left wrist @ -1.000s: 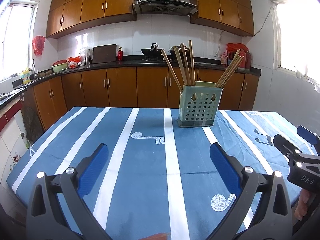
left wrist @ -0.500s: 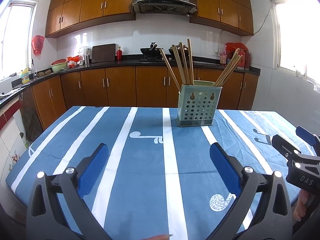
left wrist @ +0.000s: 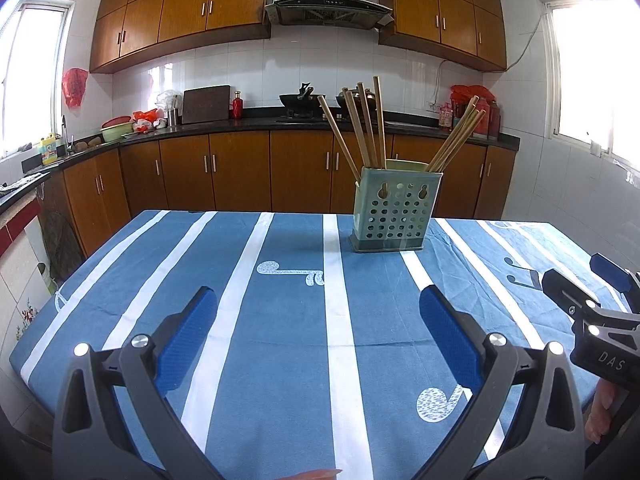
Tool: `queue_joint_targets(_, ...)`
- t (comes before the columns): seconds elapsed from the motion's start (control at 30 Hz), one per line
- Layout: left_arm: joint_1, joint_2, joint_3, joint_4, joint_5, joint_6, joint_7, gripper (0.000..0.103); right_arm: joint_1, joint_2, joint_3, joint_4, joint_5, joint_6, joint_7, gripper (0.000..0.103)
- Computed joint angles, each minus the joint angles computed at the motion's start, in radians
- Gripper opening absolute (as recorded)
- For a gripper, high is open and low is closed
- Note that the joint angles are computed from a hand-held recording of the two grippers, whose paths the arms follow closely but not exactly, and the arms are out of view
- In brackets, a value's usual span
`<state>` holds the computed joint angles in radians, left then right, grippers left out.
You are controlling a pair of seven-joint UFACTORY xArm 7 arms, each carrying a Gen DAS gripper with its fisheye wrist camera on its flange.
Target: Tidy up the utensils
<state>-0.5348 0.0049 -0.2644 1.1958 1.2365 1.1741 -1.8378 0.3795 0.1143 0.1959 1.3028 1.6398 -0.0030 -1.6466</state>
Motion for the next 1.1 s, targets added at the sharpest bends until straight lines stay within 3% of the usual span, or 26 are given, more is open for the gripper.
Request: queue_joint_targets(1.1, -0.003, 0.006, 0.005, 0.005, 0.001, -0.007, 0.001, 0.099, -0.005, -0.001, 0.004, -0.004, -0.019, 0.0, 0.021, 0.101)
